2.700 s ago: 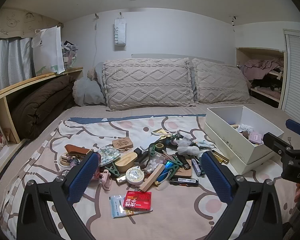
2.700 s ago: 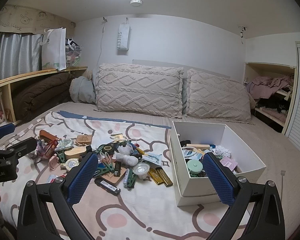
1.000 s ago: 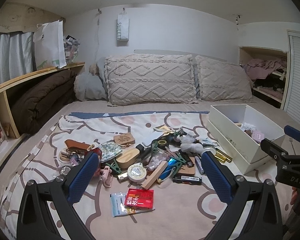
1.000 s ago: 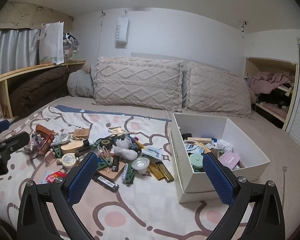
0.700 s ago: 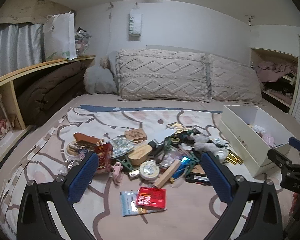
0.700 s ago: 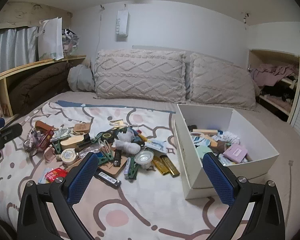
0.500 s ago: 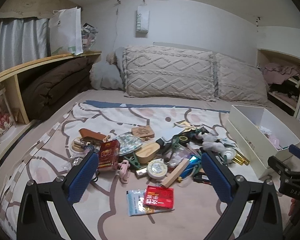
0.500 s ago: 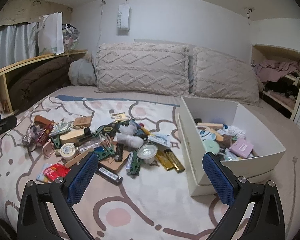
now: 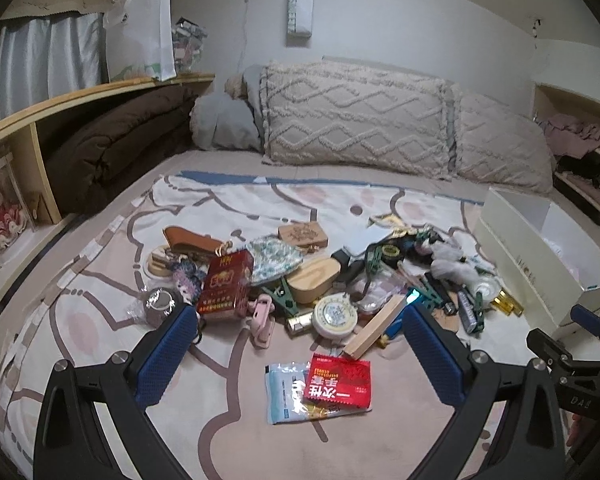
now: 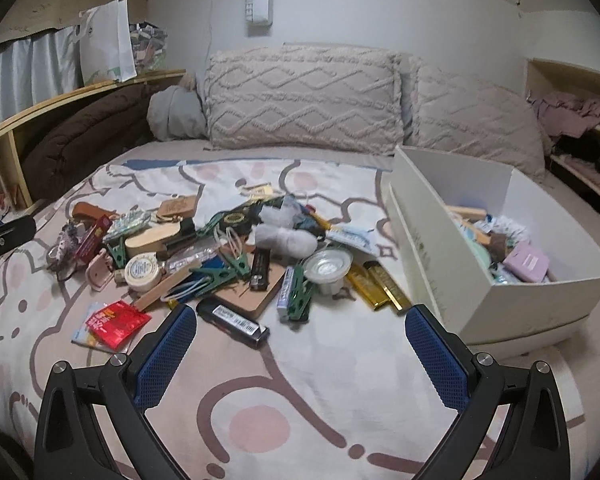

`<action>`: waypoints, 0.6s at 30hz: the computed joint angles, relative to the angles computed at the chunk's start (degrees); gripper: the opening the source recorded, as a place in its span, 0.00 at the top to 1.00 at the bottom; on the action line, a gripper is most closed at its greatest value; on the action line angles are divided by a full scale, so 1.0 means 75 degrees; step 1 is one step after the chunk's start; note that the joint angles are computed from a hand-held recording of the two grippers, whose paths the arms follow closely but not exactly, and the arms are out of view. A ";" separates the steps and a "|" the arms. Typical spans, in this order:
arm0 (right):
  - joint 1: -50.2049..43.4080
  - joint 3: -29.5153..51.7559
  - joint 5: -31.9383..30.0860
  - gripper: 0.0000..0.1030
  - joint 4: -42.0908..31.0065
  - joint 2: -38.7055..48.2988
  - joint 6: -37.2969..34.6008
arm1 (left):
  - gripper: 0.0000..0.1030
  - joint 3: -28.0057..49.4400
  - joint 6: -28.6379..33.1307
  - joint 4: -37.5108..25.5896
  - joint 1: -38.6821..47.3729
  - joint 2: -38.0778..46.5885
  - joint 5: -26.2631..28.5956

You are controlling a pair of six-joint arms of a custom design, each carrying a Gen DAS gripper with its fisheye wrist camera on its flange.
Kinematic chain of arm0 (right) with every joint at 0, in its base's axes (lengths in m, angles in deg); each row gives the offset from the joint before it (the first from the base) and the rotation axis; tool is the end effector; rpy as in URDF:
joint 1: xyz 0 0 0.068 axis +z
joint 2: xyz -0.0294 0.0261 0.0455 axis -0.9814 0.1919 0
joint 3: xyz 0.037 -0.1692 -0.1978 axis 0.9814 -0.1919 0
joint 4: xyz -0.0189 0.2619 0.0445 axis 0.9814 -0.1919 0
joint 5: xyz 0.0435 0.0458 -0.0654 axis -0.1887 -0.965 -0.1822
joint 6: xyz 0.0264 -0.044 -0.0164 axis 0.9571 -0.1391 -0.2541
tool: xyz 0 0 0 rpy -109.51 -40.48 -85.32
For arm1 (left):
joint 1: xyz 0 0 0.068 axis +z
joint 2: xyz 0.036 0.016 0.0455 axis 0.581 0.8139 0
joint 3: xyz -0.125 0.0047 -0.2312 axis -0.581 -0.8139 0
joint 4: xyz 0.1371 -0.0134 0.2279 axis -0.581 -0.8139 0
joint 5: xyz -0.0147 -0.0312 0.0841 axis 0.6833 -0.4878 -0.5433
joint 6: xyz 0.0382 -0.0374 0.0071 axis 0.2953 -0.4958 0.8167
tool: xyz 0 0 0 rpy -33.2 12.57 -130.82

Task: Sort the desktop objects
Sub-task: 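Lower the left tool to the red glove packet while the right tool approaches the black box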

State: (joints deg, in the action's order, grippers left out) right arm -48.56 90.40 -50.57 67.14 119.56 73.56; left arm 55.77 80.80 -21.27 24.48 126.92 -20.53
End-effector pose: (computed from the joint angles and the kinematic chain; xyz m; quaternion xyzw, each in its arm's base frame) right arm 0.2222 0.1132 0.1942 0.0102 0.8953 -0.0019 0.4453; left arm 0.2377 -0.0419 0.2334 0.0046 0.8870 -0.0164 0.4614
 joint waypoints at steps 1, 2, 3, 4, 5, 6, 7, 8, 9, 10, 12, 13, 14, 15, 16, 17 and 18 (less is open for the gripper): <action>-0.0011 0.0016 -0.0038 0.00 0.0034 0.0097 0.0017 | 0.00 0.0005 0.0002 0.0032 -0.0018 0.0129 -0.0022; -0.0025 0.0033 -0.0077 0.00 0.0072 0.0228 0.0033 | 0.00 0.0010 0.0016 0.0053 -0.0012 0.0217 -0.0013; -0.0033 0.0053 -0.0096 0.00 0.0092 0.0313 0.0036 | 0.00 0.0017 0.0024 0.0059 -0.0025 0.0308 -0.0023; -0.0043 0.0062 -0.0123 0.00 0.0129 0.0407 0.0038 | 0.00 0.0023 0.0026 0.0082 -0.0040 0.0409 -0.0040; -0.0055 0.0077 -0.0167 0.00 0.0166 0.0527 0.0044 | 0.00 0.0035 0.0020 0.0089 -0.0063 0.0499 -0.0065; -0.0059 0.0103 -0.0176 0.00 0.0190 0.0621 0.0065 | 0.00 0.0038 0.0013 0.0120 -0.0089 0.0596 -0.0094; -0.0080 0.0133 -0.0236 0.00 0.0187 0.0700 0.0078 | 0.00 0.0044 0.0012 0.0145 -0.0113 0.0701 -0.0115; -0.0103 0.0141 -0.0323 0.00 0.0238 0.0805 0.0088 | 0.00 0.0055 0.0006 0.0167 -0.0139 0.0806 -0.0133; -0.0117 0.0144 -0.0383 0.00 0.0284 0.0876 0.0095 | 0.00 0.0050 0.0004 0.0199 -0.0161 0.0887 -0.0143; -0.0133 0.0154 -0.0470 0.00 0.0335 0.0974 0.0110 | 0.00 0.0059 0.0009 0.0215 -0.0196 0.1002 -0.0147; -0.0156 0.0190 -0.0606 0.00 0.0409 0.1159 0.0124 | 0.00 0.0092 0.0014 0.0253 -0.0261 0.1225 -0.0170; -0.0157 0.0200 -0.0671 0.00 0.0451 0.1247 0.0130 | 0.00 0.0108 0.0027 0.0279 -0.0301 0.1360 -0.0155; -0.0150 0.0214 -0.0724 0.00 0.0477 0.1329 0.0139 | 0.00 0.0134 0.0040 0.0291 -0.0330 0.1488 -0.0114; -0.0146 0.0231 -0.0757 0.00 0.0495 0.1393 0.0142 | 0.00 0.0166 0.0037 0.0303 -0.0367 0.1608 -0.0093; -0.0140 0.0240 -0.0786 0.00 0.0523 0.1458 0.0147 | 0.00 0.0199 0.0033 0.0323 -0.0410 0.1769 -0.0077; -0.0134 0.0254 -0.0832 0.00 0.0542 0.1530 0.0156 | 0.00 0.0224 0.0026 0.0340 -0.0456 0.1901 -0.0086; -0.0145 0.0268 -0.0877 0.00 0.0552 0.1576 0.0157 | 0.00 0.0240 0.0033 0.0353 -0.0484 0.1995 -0.0087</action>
